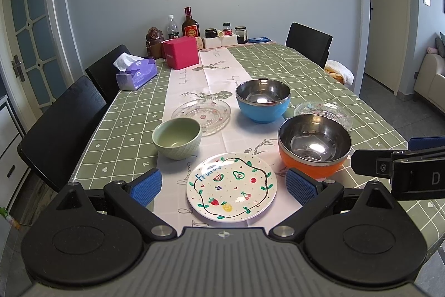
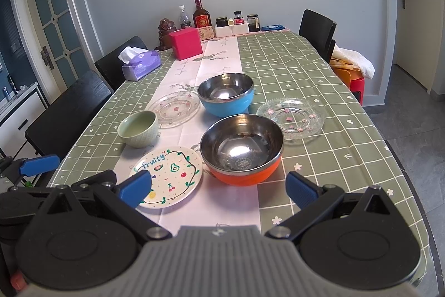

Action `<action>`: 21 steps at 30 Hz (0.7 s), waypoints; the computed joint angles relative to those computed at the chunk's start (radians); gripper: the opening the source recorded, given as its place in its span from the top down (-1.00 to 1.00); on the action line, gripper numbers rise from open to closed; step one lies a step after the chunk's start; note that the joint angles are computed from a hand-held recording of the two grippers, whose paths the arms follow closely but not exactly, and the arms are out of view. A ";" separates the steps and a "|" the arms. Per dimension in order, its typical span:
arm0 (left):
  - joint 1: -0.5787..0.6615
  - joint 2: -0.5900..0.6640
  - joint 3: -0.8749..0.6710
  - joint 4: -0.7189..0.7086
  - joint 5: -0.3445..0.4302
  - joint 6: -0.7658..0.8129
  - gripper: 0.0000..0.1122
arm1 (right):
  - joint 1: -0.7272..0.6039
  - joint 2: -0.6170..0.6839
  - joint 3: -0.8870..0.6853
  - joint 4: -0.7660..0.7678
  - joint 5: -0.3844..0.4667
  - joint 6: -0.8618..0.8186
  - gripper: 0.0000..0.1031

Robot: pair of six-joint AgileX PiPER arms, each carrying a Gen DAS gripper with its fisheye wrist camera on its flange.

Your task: Organize plates and bowls

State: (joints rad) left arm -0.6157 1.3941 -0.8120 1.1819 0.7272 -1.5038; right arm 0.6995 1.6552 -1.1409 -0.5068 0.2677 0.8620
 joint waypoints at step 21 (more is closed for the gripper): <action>-0.011 0.014 0.049 0.084 0.009 -0.124 -0.84 | -0.003 0.013 0.010 0.013 -0.022 0.004 -0.95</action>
